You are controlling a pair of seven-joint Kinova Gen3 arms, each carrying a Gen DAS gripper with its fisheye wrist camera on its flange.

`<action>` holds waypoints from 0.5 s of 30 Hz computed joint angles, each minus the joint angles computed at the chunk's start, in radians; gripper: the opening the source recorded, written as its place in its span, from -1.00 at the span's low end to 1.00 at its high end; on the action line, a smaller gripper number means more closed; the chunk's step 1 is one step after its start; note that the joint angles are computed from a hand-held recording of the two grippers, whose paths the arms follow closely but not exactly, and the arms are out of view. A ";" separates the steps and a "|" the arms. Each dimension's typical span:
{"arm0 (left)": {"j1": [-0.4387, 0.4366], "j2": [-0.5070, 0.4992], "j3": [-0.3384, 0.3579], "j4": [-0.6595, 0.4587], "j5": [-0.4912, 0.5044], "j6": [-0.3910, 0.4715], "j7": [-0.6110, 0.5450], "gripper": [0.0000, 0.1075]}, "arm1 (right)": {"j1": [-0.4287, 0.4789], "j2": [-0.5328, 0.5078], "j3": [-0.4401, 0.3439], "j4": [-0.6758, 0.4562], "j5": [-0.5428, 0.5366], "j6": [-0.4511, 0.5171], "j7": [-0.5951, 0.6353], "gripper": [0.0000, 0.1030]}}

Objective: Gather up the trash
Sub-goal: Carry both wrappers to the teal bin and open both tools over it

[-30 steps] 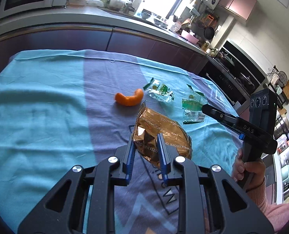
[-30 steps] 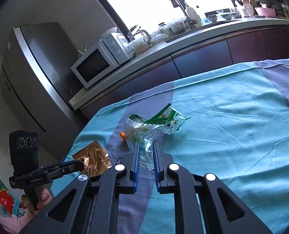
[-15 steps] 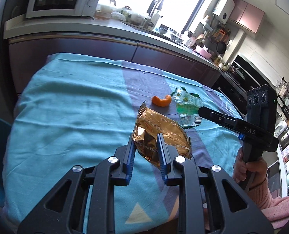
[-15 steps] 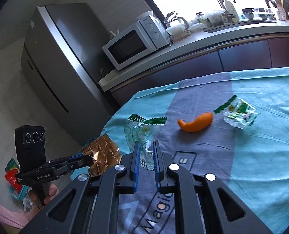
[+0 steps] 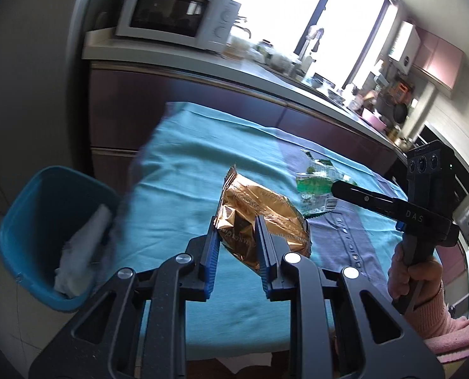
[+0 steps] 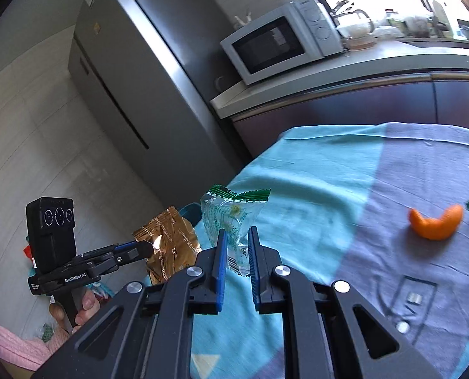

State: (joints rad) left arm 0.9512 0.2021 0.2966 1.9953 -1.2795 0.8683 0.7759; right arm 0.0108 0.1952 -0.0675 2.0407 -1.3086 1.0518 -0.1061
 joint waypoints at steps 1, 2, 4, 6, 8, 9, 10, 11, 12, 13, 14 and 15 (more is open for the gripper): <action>0.008 -0.017 0.001 0.022 0.010 0.021 0.025 -0.58 | -0.011 0.002 -0.007 -0.008 0.003 -0.004 -0.006 -0.77; 0.008 -0.032 0.003 0.041 0.016 0.034 0.042 -0.58 | -0.024 0.004 -0.016 -0.016 0.006 -0.010 -0.013 -0.77; 0.011 -0.057 0.018 0.074 0.031 0.072 0.079 -0.58 | -0.051 0.007 -0.032 -0.030 0.009 -0.024 -0.027 -0.77; 0.012 -0.076 0.038 0.096 0.056 0.119 0.107 -0.58 | -0.078 0.014 -0.048 -0.048 0.014 -0.038 -0.043 -0.77; 0.013 -0.091 0.057 0.118 0.076 0.155 0.135 -0.58 | -0.104 0.025 -0.063 -0.070 0.023 -0.051 -0.061 -0.77; 0.012 -0.099 0.066 0.128 0.088 0.169 0.147 -0.58 | -0.115 0.032 -0.070 -0.080 0.028 -0.055 -0.070 -0.77; 0.011 -0.110 0.075 0.142 0.102 0.185 0.161 -0.58 | -0.126 0.036 -0.077 -0.088 0.033 -0.059 -0.078 -0.77; 0.011 -0.118 0.084 0.154 0.112 0.199 0.175 -0.58 | -0.136 0.042 -0.083 -0.100 0.041 -0.064 -0.089 -0.77; 0.011 -0.127 0.093 0.166 0.127 0.216 0.188 -0.58 | -0.146 0.047 -0.091 -0.109 0.046 -0.071 -0.097 -0.77; 0.008 -0.135 0.101 0.176 0.137 0.226 0.196 -0.58 | -0.159 0.053 -0.099 -0.119 0.049 -0.082 -0.105 -0.77; 0.007 -0.139 0.110 0.181 0.149 0.241 0.204 -0.58 | -0.168 0.059 -0.106 -0.128 0.056 -0.086 -0.114 -0.77; 0.006 -0.147 0.117 0.193 0.163 0.253 0.216 -0.58 | -0.177 0.064 -0.112 -0.137 0.063 -0.090 -0.124 -0.77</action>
